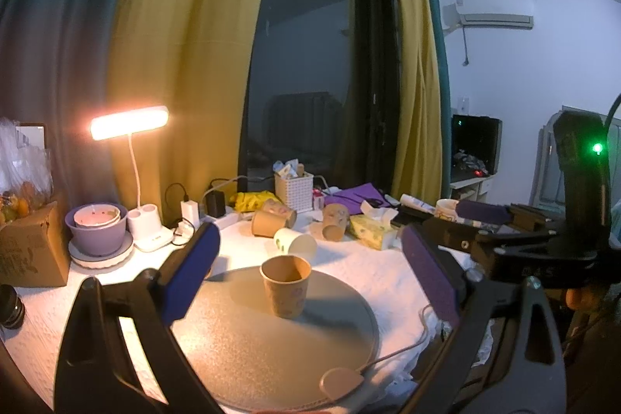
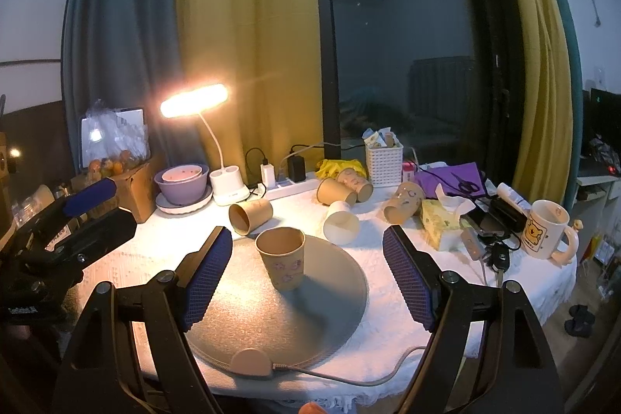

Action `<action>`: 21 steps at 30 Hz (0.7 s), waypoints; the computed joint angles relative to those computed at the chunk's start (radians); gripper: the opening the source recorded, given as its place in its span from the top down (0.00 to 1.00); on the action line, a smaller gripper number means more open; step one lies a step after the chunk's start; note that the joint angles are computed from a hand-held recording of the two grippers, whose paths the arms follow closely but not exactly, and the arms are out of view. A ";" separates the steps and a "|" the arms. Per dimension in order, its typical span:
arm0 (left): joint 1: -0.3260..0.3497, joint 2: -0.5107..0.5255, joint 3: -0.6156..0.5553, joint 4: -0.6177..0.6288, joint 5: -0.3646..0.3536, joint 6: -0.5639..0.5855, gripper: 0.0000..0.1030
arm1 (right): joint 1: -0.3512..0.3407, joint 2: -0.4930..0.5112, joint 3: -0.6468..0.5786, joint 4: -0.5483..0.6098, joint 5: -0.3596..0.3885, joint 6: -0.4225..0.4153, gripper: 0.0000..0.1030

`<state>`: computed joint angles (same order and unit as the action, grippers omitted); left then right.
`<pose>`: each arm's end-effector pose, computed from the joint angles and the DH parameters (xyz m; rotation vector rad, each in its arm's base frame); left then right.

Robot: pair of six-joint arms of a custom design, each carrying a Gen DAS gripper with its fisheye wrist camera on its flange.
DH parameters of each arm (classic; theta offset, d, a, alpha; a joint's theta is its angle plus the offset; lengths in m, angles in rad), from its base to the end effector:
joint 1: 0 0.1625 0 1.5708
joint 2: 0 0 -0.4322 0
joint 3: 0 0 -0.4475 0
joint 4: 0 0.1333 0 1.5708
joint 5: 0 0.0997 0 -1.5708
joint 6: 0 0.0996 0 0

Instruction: Flip cup upright

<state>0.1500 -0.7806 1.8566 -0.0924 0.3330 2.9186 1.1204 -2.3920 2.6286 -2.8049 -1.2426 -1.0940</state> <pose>-0.4155 -0.2928 -0.0095 0.8386 2.0587 -1.5810 0.0392 -0.2988 0.3847 0.9596 -2.1973 1.2077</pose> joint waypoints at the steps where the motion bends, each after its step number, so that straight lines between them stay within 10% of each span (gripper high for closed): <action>1: 0.000 0.000 0.000 -0.001 -0.001 0.000 0.07 | 0.002 0.002 -0.001 0.000 -0.002 -0.001 0.20; 21: -0.008 -0.005 0.017 -0.003 0.000 -0.022 0.07 | 0.036 0.029 -0.006 -0.015 -0.037 0.006 0.20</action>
